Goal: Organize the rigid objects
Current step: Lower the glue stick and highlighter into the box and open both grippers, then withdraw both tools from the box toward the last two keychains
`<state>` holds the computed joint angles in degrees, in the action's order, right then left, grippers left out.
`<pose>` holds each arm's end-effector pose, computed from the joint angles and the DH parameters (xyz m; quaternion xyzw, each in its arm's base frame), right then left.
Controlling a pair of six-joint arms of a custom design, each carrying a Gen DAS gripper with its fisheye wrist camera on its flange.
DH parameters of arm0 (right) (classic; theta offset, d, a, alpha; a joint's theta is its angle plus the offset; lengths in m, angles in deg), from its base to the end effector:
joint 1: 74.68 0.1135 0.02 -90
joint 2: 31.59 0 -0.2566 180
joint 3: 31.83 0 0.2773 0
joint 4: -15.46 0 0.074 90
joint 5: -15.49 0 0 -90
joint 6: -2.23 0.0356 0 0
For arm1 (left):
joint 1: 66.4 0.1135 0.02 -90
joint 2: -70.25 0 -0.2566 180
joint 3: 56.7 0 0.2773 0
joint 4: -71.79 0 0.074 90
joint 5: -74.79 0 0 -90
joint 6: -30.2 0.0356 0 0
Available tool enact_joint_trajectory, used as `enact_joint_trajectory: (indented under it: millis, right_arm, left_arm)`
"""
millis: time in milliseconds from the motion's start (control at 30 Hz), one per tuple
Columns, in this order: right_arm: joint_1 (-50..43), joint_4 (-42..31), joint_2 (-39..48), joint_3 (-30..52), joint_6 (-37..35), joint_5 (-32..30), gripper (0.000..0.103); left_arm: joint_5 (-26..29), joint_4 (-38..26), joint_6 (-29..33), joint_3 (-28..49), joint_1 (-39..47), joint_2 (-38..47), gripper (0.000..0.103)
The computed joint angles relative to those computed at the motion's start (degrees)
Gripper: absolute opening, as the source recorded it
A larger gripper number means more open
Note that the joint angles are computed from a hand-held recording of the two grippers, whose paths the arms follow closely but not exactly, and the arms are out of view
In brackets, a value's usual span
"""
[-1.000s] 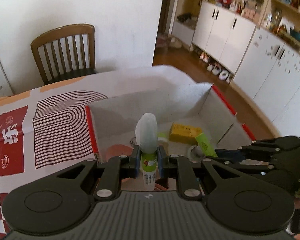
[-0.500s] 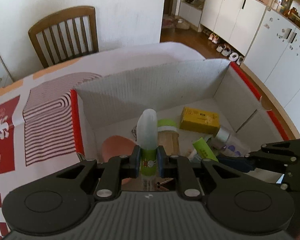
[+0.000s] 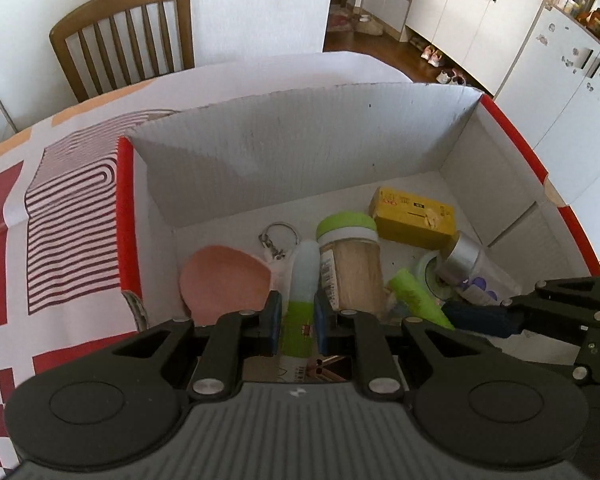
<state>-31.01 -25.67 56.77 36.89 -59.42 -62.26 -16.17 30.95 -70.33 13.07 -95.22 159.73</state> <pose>0.2417 0.2203 0.1819 -0.1016 0.9571 0.0640 0.2636 0.2917 -0.1598 0.1811 0.1516 0.9552 -0.0779 0.2421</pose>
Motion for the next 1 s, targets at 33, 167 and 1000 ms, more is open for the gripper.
enact_joint_trajectory:
  millis: [33, 167, 1000]
  right_arm:
    - [0.04, -0.15, 0.41, 0.41, 0.13, -0.01, 0.02]
    - [0.02, -0.47, 0.49, 0.61, 0.4, -0.28, 0.024]
    - [3.17, -3.19, -8.05, -1.27, -0.94, 2.08, 0.057]
  left_arm:
    - [0.27, -0.08, 0.04, 0.25, 0.11, 0.35, 0.017]
    - [-0.03, -0.38, -0.42, 0.01, -0.43, 0.47, 0.017]
    - [0.24, -4.14, -5.87, -6.94, -1.49, -16.76, 0.017]
